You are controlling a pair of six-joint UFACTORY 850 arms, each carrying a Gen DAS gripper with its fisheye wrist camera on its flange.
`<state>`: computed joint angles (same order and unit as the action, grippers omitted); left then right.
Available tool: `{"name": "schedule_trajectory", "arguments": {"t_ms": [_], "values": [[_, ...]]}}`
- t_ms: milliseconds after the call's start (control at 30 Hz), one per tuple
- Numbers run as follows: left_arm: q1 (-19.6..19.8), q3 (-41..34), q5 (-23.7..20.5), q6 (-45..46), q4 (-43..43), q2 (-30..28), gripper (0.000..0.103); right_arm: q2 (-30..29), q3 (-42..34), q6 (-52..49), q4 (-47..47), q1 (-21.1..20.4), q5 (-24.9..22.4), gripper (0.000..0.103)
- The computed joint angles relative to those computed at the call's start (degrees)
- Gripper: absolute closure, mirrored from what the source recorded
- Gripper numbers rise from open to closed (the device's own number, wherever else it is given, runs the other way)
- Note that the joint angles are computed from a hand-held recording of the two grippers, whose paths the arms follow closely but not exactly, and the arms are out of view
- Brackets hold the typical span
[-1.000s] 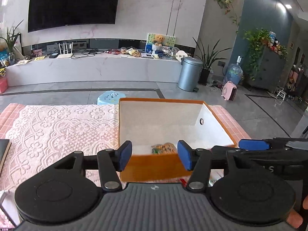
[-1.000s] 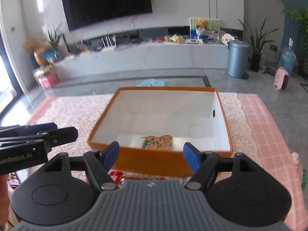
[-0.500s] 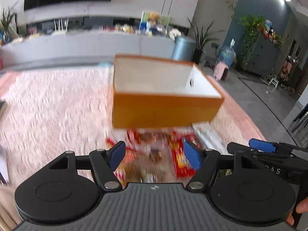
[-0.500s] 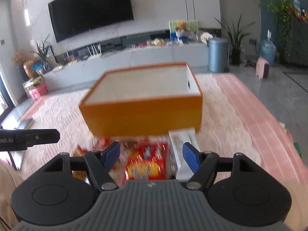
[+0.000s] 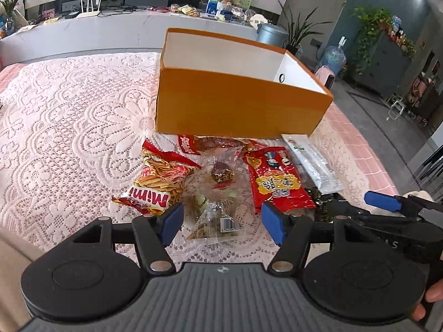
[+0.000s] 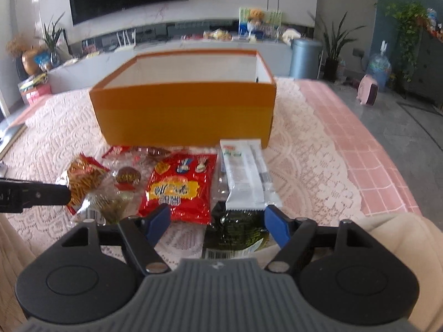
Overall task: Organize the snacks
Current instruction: 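Grasp the clear snack bag with the left gripper while the right gripper grasps the dark green seaweed pack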
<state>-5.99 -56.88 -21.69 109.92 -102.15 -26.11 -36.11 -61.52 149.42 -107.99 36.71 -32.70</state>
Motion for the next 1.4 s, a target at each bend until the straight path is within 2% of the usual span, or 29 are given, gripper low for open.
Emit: {"name": "schedule_trajectory", "arguments": {"t_ms": [67, 133, 333, 433, 500, 633, 833, 1067, 1167, 1233, 1400], "values": [[-0.76, -1.2, 2.06, -4.26, 3.42, -0.93, 0.027, -0.36, -1.14, -3.13, 2.17, -1.13, 3.45, 0.022], [-1.36, -2.94, 3.69, -11.71, 9.87, -2.25, 0.027, -1.48, -3.13, -10.63, 8.95, -1.9, 5.7, 0.022], [-2.32, -6.71, 5.17, -25.72, 23.29, -5.47, 0.033, -4.05, -6.79, -23.49, 20.04, -2.93, 6.73, 0.022], [-2.79, -8.2, 4.41, -30.29, 28.6, -6.61, 0.033, -4.66, -8.16, -30.93, 26.38, -4.55, 9.8, 0.023], [-3.2, -9.24, 4.38, -33.16, 31.88, -7.54, 0.033, -4.98, -9.26, -38.93, 33.08, -5.67, 10.92, 0.03], [-3.73, -11.07, 4.38, -41.76, 39.34, -9.14, 0.033, -5.4, -10.51, -55.82, 51.02, -9.38, 17.12, 0.03], [-3.88, -13.53, 2.89, -51.94, 48.07, -11.46, 0.034, -7.13, -12.86, -67.1, 62.82, -10.27, 17.5, 0.03], [-4.65, -14.18, 4.09, -55.39, 51.71, -12.43, 0.034, -9.55, -15.85, -80.7, 77.44, -11.43, 17.52, 0.033], [-4.9, -14.06, 4.99, -55.01, 51.35, -12.49, 0.035, -10.72, -17.79, -80.79, 75.8, -10.73, 14.74, 0.034], [-5.01, -13.95, 5.39, -54.47, 51.05, -12.47, 0.04, -11.24, -18.68, -79.56, 73.33, -10.03, 12.94, 0.04], [-5.54, -13.41, 6.76, -51.27, 48.9, -12.48, 0.049, -10.31, -17.3, -73.4, 67.77, -9.54, 13.61, 0.049]]}}
